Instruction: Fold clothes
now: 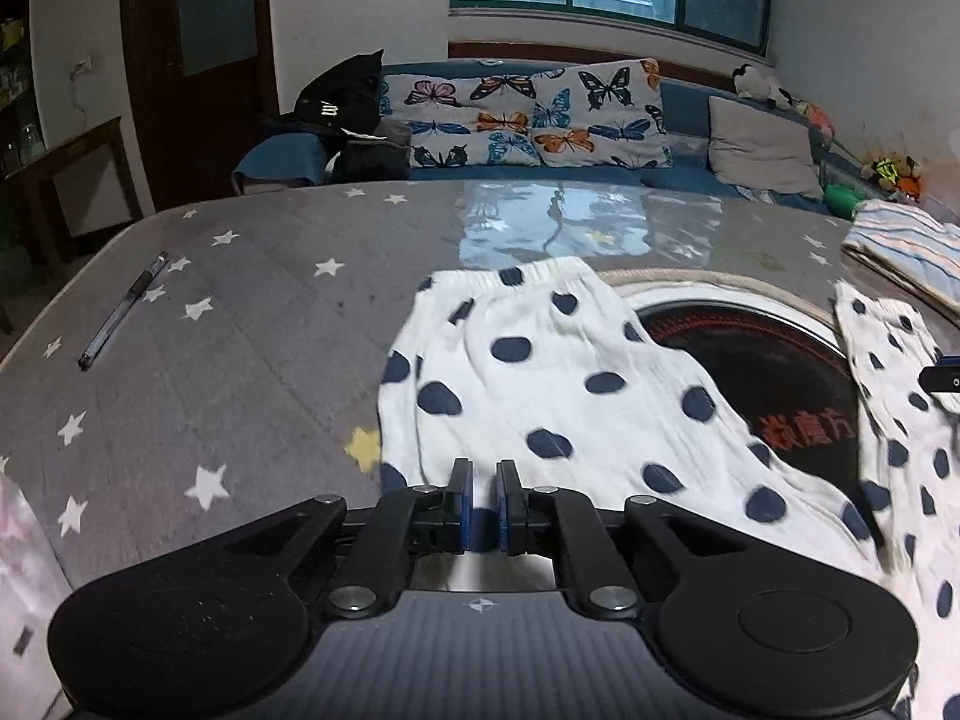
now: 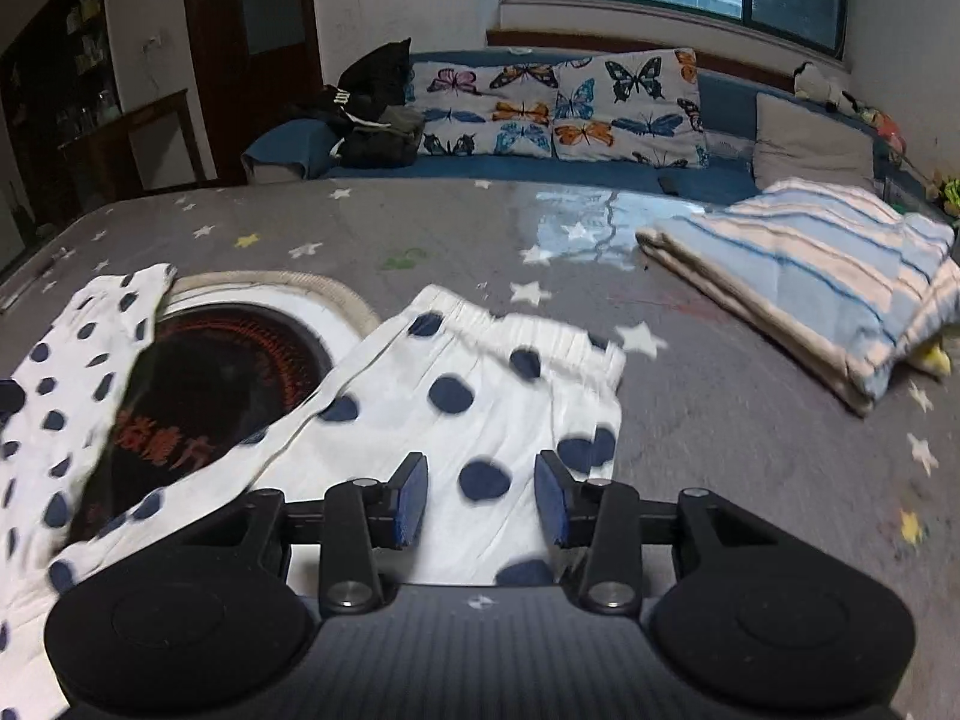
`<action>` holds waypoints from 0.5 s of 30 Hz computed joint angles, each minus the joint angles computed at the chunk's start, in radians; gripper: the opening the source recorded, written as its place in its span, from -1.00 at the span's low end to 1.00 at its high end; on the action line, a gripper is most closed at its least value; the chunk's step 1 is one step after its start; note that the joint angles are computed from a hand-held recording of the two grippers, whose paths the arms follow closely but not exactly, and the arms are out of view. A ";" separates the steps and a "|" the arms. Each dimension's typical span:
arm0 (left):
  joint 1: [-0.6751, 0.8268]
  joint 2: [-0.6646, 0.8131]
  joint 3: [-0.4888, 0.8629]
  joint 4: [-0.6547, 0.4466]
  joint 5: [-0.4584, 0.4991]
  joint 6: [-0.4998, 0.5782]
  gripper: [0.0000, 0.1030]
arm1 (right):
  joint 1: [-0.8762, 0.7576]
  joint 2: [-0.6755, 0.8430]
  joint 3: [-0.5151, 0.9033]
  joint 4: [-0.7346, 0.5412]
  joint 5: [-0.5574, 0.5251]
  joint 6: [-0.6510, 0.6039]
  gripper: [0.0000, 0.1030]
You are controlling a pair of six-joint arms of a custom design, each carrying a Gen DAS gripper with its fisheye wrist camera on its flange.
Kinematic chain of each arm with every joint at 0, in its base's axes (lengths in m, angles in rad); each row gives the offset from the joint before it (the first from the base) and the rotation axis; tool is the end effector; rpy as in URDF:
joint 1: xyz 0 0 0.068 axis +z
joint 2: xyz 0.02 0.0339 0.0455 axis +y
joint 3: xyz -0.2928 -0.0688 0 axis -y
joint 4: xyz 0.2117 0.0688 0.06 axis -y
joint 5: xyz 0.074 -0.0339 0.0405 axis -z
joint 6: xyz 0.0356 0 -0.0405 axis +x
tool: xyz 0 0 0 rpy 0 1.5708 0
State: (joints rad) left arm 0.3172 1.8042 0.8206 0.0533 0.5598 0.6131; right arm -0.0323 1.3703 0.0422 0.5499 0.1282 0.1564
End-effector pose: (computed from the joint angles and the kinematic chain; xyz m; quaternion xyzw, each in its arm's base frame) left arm 0.3073 0.0810 0.1718 0.2205 0.8894 -0.0986 0.3880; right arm 0.1484 -0.0093 0.1326 0.1113 0.9142 -0.0351 0.3881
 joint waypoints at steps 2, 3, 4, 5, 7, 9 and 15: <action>-0.002 0.022 0.022 0.008 0.004 -0.007 -0.81 | -0.031 0.047 0.014 0.036 -0.015 -0.021 -0.17; -0.006 0.033 0.039 0.003 0.000 -0.016 -0.81 | -0.046 0.064 0.021 0.047 -0.024 -0.030 -0.17; -0.011 0.043 0.057 -0.002 -0.003 -0.024 -0.81 | -0.060 0.080 0.028 0.057 -0.032 -0.037 -0.17; -0.017 0.053 0.075 -0.007 -0.008 -0.034 -0.81 | -0.072 0.099 0.036 0.068 -0.038 -0.047 -0.16; -0.037 0.068 0.108 -0.009 -0.024 -0.064 -0.79 | -0.093 0.135 0.053 0.090 -0.049 -0.063 -0.16; -0.062 0.087 0.136 0.005 -0.045 -0.088 -0.79 | -0.107 0.168 0.067 0.113 -0.057 -0.074 -0.15; -0.128 0.186 0.249 0.025 -0.124 -0.153 -0.74 | -0.125 0.231 0.113 0.137 -0.059 -0.096 -0.09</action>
State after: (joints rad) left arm 0.1893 1.9900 1.0696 0.0781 0.4355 0.4598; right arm -0.1570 1.6013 0.1548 0.6865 0.0691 0.0606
